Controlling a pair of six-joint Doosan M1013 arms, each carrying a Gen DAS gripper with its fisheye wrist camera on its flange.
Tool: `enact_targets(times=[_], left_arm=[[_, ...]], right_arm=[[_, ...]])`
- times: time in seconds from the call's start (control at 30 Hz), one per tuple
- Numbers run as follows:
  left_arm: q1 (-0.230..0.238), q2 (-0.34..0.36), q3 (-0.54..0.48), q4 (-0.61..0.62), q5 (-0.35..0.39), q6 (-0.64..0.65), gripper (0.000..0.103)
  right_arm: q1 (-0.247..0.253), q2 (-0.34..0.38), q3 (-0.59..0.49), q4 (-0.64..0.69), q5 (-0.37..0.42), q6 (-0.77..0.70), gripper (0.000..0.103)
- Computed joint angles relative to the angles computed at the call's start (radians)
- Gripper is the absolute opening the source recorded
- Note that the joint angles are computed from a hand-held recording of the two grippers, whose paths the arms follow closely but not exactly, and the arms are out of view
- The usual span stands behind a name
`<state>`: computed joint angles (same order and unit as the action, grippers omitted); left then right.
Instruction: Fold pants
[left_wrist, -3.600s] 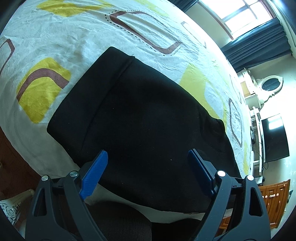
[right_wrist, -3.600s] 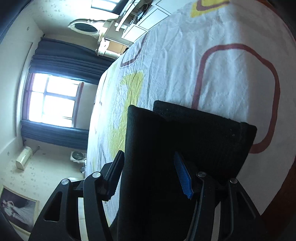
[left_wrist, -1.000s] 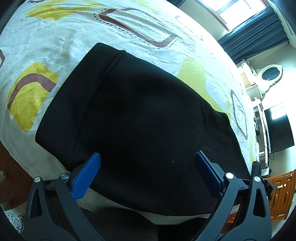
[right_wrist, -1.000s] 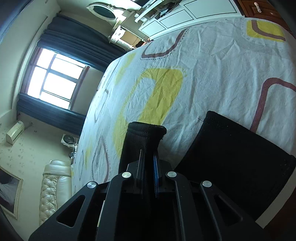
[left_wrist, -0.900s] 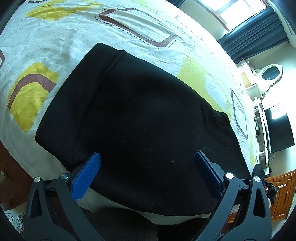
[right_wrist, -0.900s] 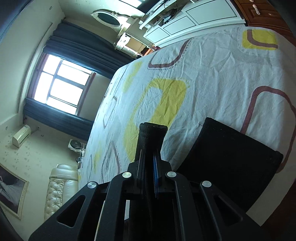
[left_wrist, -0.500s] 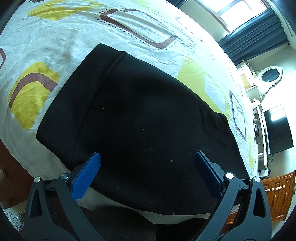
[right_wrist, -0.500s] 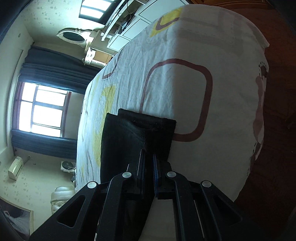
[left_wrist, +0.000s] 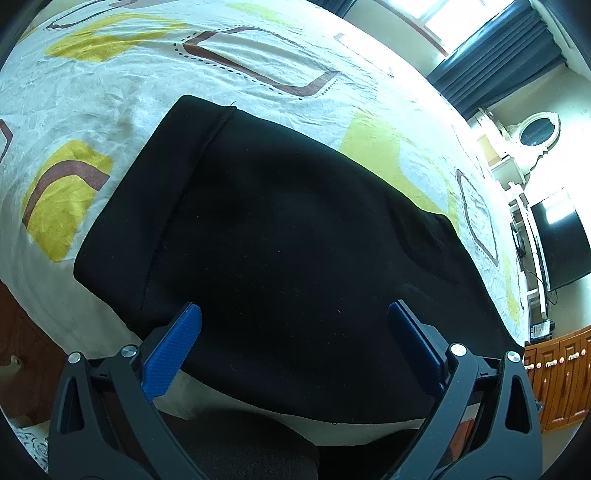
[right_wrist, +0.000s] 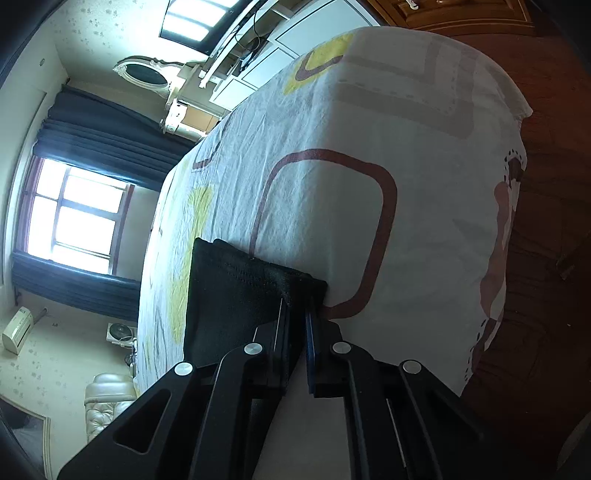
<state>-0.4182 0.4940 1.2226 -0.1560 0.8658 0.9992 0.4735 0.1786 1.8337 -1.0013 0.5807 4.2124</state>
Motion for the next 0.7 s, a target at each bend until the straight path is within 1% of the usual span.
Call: enact_targets(times=[0.07, 0.1, 0.13, 0.17, 0.2, 0.23, 0.27, 0.3, 0.37, 0.43, 0.47, 0.5, 0.57, 0.6, 0.67, 0.7], left_arm=[[0.002, 0.002, -0.003, -0.007, 0.003, 0.004, 0.1], [0.004, 0.001, -0.001, -0.015, -0.002, 0.001, 0.1], [0.007, 0.0, 0.0, -0.025, -0.006, -0.002, 0.1], [0.01, -0.002, 0.003, -0.035, -0.011, -0.004, 0.1], [0.012, -0.005, 0.008, -0.042, -0.02, -0.01, 0.1], [0.014, -0.009, 0.013, -0.046, -0.03, -0.017, 0.1], [0.013, -0.012, 0.017, -0.046, -0.039, -0.02, 0.1], [0.012, -0.014, 0.02, -0.041, -0.046, -0.022, 0.1], [0.006, -0.016, 0.017, -0.006, -0.048, -0.027, 0.1], [-0.002, -0.013, 0.009, 0.03, -0.041, -0.016, 0.1], [-0.006, -0.01, 0.003, 0.047, -0.033, -0.006, 0.1], [-0.01, -0.008, -0.002, 0.062, -0.027, 0.003, 0.1], [-0.012, -0.006, -0.006, 0.066, -0.02, 0.023, 0.1], [-0.012, -0.006, -0.007, 0.063, -0.019, 0.031, 0.1], [-0.009, -0.006, -0.006, 0.055, -0.018, 0.046, 0.1], [-0.007, -0.005, -0.006, 0.051, -0.016, 0.053, 0.1]], right_arm=[[0.003, -0.009, 0.014, -0.036, -0.007, 0.048, 0.007], [0.002, -0.014, 0.023, -0.056, -0.019, 0.083, 0.011], [0.0, -0.018, 0.026, -0.045, -0.021, 0.083, 0.021], [0.002, -0.022, 0.024, -0.006, 0.006, 0.052, 0.028], [0.009, -0.024, 0.014, 0.026, 0.057, 0.022, 0.037], [0.018, -0.025, 0.003, 0.051, 0.122, -0.006, 0.043], [0.028, -0.028, -0.003, 0.063, 0.169, -0.022, 0.044], [0.032, -0.031, -0.004, 0.051, 0.184, -0.027, 0.045], [0.028, -0.034, -0.013, 0.044, 0.17, -0.077, 0.045], [0.012, -0.025, -0.039, 0.068, 0.157, -0.181, 0.046], [0.0, -0.016, -0.058, 0.088, 0.144, -0.253, 0.051], [-0.015, -0.009, -0.073, 0.126, 0.123, -0.337, 0.06], [-0.046, 0.003, -0.097, 0.186, 0.089, -0.484, 0.062], [-0.066, 0.008, -0.108, 0.241, 0.066, -0.582, 0.066], [-0.093, 0.019, -0.129, 0.302, 0.064, -0.731, 0.067], [-0.106, 0.021, -0.133, 0.332, 0.04, -0.795, 0.071]])
